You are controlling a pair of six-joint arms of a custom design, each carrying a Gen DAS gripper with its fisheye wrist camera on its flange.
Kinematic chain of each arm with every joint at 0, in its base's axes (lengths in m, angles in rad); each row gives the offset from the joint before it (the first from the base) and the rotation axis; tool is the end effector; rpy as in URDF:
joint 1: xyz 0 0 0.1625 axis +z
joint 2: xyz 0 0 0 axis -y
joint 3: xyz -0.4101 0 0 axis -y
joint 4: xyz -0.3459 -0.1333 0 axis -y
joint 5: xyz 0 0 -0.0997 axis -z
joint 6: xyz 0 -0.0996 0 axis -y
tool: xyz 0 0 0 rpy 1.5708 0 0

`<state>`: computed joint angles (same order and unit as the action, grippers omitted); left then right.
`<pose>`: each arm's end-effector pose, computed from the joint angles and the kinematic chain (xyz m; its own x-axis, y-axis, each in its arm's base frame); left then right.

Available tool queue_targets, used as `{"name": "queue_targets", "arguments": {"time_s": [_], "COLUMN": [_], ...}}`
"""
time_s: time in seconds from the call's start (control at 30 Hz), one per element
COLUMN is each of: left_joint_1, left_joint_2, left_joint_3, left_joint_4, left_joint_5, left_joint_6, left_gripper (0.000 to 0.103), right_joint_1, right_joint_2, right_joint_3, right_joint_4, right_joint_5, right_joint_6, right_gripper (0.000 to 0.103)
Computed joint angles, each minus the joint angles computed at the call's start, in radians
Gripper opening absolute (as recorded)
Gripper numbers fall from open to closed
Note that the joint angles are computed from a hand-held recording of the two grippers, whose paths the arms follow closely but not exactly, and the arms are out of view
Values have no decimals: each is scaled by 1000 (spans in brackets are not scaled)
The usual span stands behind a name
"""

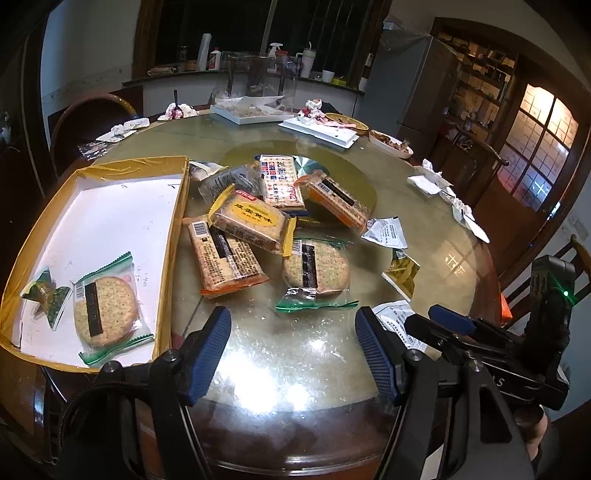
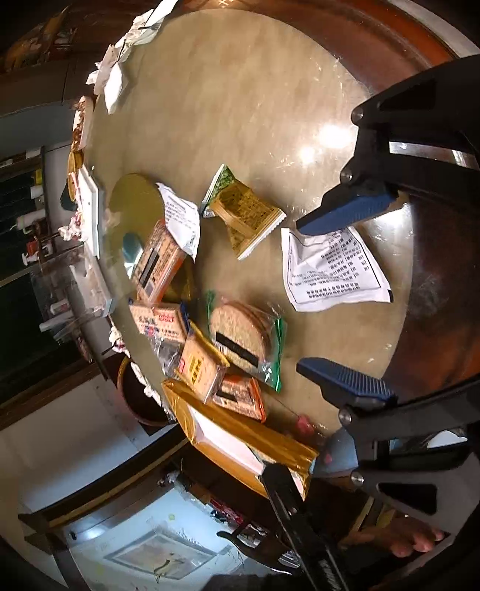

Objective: Organize snacks
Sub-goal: 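Grasp the large round cracker bag with the left gripper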

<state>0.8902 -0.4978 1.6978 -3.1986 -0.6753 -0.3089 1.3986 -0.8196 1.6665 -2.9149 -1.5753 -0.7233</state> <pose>-0.2149 -0.6008 0.0206 -0.8310 -0.0800 -0.5504 0.3358 0.7168 -0.6111 0.0205 -0.6574 0.1631 -0.8379 -0.4431 0.3187 -0.5389 0.7639 -0.3549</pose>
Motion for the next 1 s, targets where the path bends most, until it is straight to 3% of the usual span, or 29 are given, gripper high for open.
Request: {"name": "queue_targets", "arguments": {"time_s": [0.23,0.37,0.47,0.63,0.83,0.97,1.0], "left_joint_1": [29,75,111,136,120,135,129], "left_joint_2": [13,51,101,158,255,276,280], "left_joint_3": [-66,-186,-310,-437,-587,-636,-627], "left_joint_4": [86,220,344,435,527,631,605], "left_joint_5": [-41,-111,-145,-172,-54,-40,-16], "left_joint_6": [0,9,2,-23,51,30,51], "left_gripper": [73,74,75,75,80,80,80], "right_joint_1": [18,27,33,25,26,25,26], "right_joint_2": [45,59,64,55,60,59,59], "right_joint_3": [-45,-7,9,5,2,6,6], "right_joint_4": [19,-61,-114,-100,-109,-114,-113], "right_joint_5": [-92,-140,-172,-161,-161,-160,-162], "right_joint_6": [9,-52,-68,-70,-78,-83,-82], "right_gripper": [66,66,51,43,41,41,41]}}
